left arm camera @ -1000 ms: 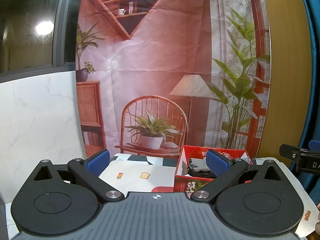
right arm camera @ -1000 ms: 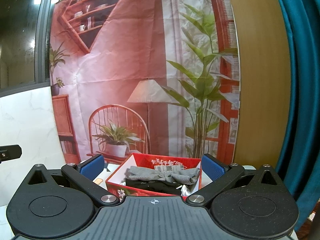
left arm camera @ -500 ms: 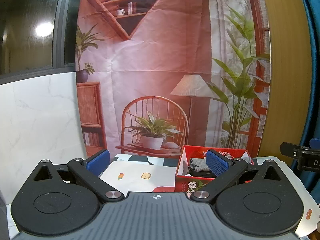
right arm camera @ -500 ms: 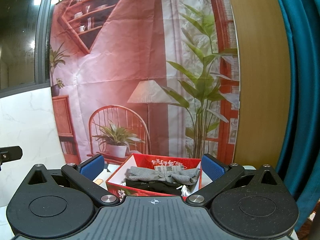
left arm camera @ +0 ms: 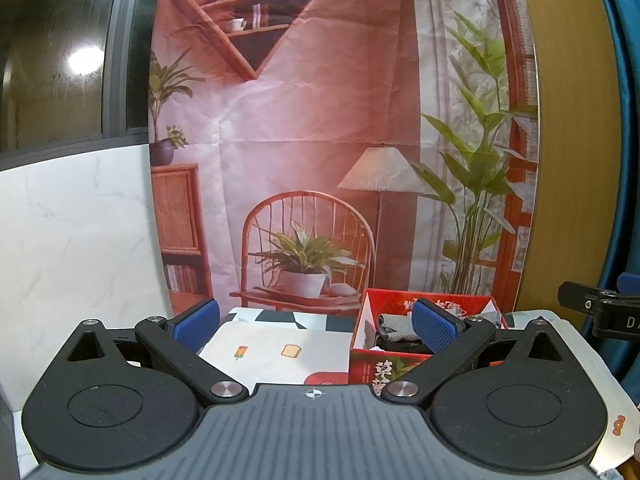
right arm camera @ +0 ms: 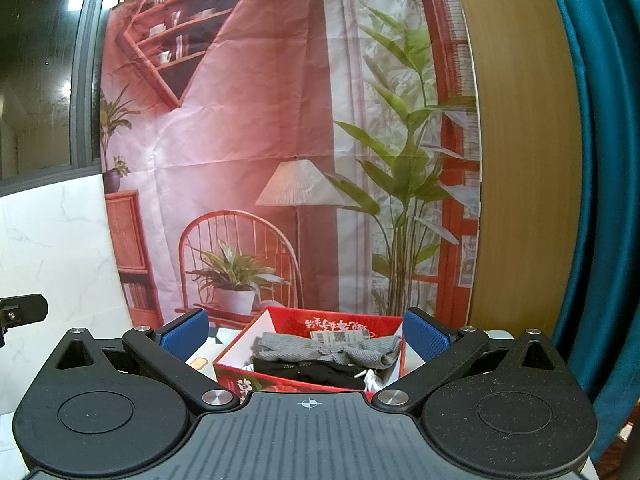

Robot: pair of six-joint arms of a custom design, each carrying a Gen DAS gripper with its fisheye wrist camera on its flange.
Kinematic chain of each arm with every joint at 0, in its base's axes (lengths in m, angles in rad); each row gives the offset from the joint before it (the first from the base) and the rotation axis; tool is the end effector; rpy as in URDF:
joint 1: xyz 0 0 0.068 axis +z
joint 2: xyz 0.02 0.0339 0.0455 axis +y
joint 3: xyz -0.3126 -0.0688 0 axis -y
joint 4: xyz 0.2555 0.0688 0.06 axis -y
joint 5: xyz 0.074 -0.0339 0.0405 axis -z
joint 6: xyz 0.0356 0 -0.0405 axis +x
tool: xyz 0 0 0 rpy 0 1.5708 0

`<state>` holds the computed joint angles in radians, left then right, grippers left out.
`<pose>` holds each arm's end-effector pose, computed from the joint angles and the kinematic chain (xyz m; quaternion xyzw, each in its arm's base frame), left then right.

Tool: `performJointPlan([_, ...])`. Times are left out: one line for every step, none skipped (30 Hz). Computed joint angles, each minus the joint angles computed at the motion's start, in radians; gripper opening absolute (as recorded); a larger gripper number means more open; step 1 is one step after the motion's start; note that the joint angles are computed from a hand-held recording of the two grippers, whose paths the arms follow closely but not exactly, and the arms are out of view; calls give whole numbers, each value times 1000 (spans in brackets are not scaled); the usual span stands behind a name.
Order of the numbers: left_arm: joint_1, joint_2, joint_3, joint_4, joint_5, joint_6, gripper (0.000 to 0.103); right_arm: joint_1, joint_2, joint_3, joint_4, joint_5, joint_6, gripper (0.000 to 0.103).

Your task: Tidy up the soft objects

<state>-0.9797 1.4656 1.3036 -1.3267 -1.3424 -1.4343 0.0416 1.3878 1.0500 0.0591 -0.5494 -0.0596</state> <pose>0.1713 -0.1930 0.3606 -0.2012 0.7565 0.1911 0.5922 0.3233 0.0321 0.3641 -0.2020 0.7593 0.2114 0.5814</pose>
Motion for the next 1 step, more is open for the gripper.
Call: performJointPlan([3, -2, -1, 0, 5, 0, 103, 0, 0, -1, 1, 0, 0, 103])
